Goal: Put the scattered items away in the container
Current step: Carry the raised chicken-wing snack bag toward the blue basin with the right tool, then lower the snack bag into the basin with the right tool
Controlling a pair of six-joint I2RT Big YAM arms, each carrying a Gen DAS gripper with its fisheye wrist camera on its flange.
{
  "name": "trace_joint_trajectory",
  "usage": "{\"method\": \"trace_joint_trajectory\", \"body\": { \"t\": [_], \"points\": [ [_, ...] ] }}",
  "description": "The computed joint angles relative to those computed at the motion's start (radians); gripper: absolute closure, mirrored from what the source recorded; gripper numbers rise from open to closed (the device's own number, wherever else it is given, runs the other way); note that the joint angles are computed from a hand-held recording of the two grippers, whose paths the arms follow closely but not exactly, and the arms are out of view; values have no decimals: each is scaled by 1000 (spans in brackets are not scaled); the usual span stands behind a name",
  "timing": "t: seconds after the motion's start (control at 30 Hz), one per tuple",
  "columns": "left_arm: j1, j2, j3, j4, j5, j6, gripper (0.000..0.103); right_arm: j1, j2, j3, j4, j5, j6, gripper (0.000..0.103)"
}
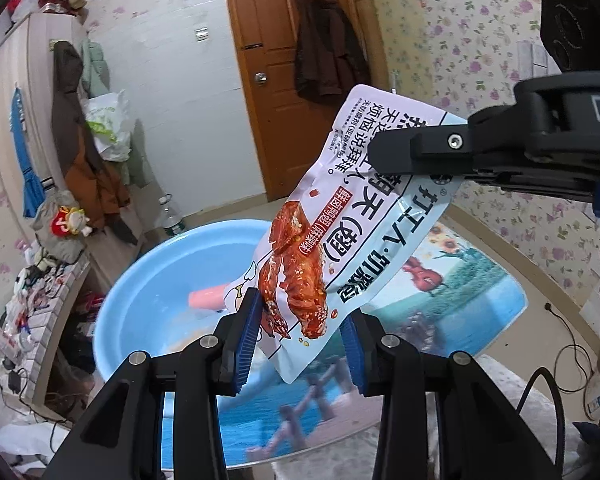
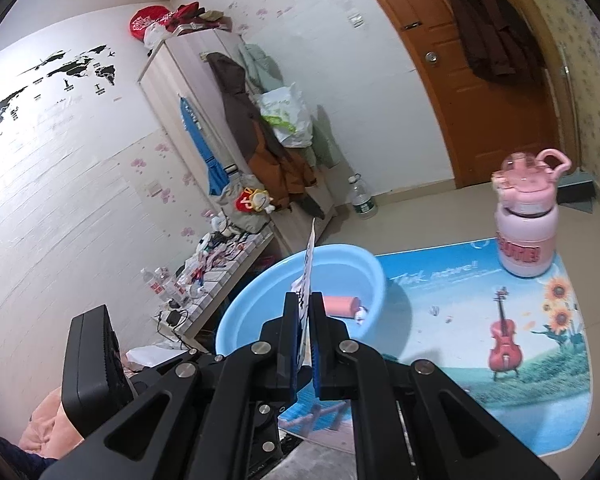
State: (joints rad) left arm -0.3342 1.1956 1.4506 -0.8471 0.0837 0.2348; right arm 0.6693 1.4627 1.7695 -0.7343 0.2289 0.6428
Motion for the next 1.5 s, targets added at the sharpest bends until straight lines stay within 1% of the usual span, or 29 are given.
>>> {"method": "trace_joint_trajectory", "body": {
  "t": [0.23, 0.3, 0.43, 0.57, 0.8, 0.93, 1.2, 1.33, 1.5],
  "points": [
    [69, 35, 15, 7, 13, -16, 66, -14, 89, 92, -4, -61, -23, 97],
    [80, 43, 14, 17, 5, -18, 66, -16, 114, 114, -2, -67, -29, 97],
    [92, 62, 10, 37, -21, -17, 66, -25, 155, 141, 16, -94, -17, 97],
    [112, 83, 14, 40, -21, -22, 66, -35, 202, 178, 13, -108, -25, 97],
    [150, 112, 22, 48, -29, -29, 66, -51, 277, 240, 10, -150, -13, 97],
    [170, 133, 27, 41, -39, -31, 66, -59, 318, 270, 8, -176, 4, 97],
    [193, 159, 29, 30, -50, -33, 66, -74, 371, 293, 7, -214, 37, 97],
    [200, 171, 34, 25, -45, -46, 64, -79, 386, 295, 1, -223, 51, 97],
    [208, 186, 48, 14, -36, -58, 64, -89, 397, 287, -9, -223, 64, 96]
  ]
}}
